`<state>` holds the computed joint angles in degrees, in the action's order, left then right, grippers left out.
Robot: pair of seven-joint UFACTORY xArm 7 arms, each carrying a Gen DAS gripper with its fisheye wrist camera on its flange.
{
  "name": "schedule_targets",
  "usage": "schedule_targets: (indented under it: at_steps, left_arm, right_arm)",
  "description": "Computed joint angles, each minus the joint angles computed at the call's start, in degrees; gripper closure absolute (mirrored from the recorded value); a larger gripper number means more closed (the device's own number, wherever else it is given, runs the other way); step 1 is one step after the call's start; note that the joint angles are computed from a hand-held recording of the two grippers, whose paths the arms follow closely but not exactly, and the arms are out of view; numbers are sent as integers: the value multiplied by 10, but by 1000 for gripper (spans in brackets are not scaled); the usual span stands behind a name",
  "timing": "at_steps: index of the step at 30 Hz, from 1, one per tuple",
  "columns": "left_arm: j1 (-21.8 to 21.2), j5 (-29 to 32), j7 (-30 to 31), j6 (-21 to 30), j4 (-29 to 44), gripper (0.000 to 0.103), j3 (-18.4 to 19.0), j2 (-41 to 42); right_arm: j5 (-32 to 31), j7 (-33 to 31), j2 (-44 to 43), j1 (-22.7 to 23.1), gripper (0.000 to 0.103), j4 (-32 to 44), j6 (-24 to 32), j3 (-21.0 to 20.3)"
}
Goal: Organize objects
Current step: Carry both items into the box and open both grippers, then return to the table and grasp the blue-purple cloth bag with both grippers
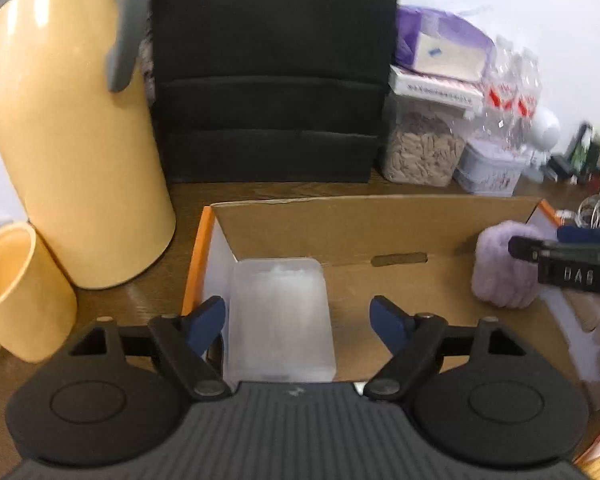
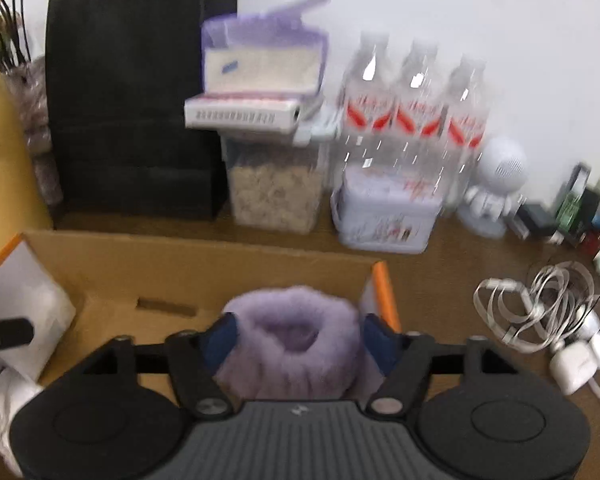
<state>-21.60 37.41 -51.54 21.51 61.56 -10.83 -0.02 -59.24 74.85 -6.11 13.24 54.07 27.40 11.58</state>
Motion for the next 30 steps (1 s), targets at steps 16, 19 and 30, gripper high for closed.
schedule_targets:
  at_steps: [16, 19, 30]
  left_arm:
    - [-38, -104, 82, -26, -331, 0, -43, -546]
    - [-103, -164, 70, 39, -403, 0, -65, -670]
    - [-231, -325, 23, 300, -464, 0, -202, -908]
  right_arm:
    - [173, -86, -448, 87, 8, -237, -5, 44]
    - [241, -83, -568, 152, 6, -292, 60, 91]
    - [476, 5, -663, 287, 8, -297, 238, 315]
